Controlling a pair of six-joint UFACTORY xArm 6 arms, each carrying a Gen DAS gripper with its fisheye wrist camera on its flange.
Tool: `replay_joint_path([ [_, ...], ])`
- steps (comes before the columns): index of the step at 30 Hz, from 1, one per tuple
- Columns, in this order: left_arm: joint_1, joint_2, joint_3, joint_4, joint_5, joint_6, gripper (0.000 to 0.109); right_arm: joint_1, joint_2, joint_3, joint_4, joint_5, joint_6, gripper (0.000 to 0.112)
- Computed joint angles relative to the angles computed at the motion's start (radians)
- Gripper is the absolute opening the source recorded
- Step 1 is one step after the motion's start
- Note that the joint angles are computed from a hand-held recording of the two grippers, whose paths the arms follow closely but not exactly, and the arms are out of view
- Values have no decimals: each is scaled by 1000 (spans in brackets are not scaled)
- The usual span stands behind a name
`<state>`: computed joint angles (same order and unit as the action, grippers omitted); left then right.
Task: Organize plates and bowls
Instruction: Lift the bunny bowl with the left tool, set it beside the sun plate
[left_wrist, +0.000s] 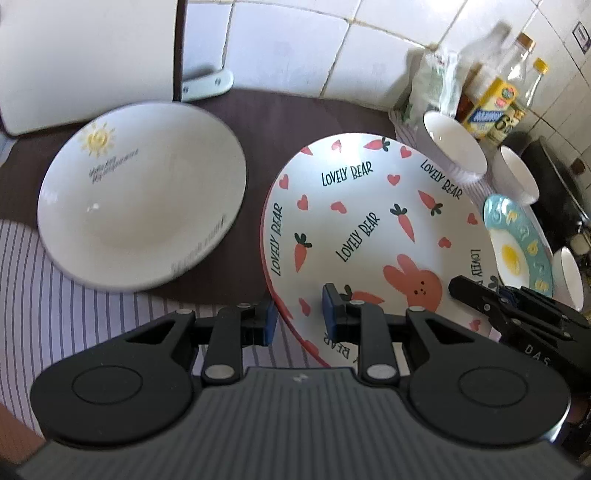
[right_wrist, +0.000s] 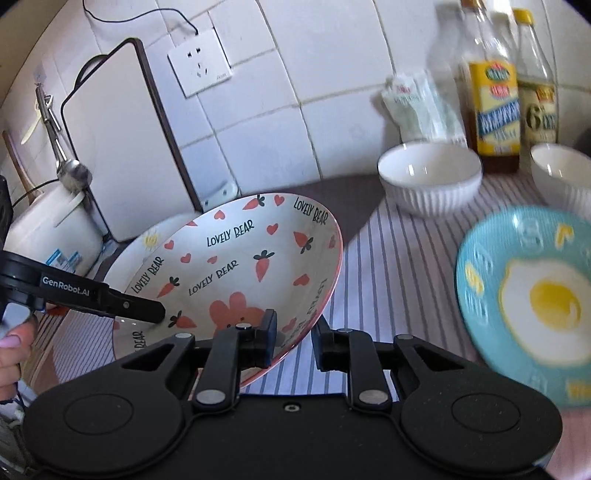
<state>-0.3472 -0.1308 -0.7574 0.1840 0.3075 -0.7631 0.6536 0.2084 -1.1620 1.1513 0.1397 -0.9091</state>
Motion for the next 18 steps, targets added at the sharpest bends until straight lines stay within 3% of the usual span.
replay_joint_path([
  [3, 18, 53, -63, -89, 18, 93, 24, -12, 52, -68, -19, 6, -19, 25],
  [7, 27, 131, -145, -105, 37, 144, 24, -35, 108, -130, -47, 26, 15, 25],
  [10, 31, 192, -212, -158, 71, 239, 24, -52, 151, -164, -125, 39, 136, 26],
  [13, 35, 246, -276, -257, 119, 379, 24, -48, 181, -165, -220, -10, 261, 26],
  [18, 39, 299, -343, -219, 143, 380, 24, -43, 223, -178, -339, -69, 435, 27],
])
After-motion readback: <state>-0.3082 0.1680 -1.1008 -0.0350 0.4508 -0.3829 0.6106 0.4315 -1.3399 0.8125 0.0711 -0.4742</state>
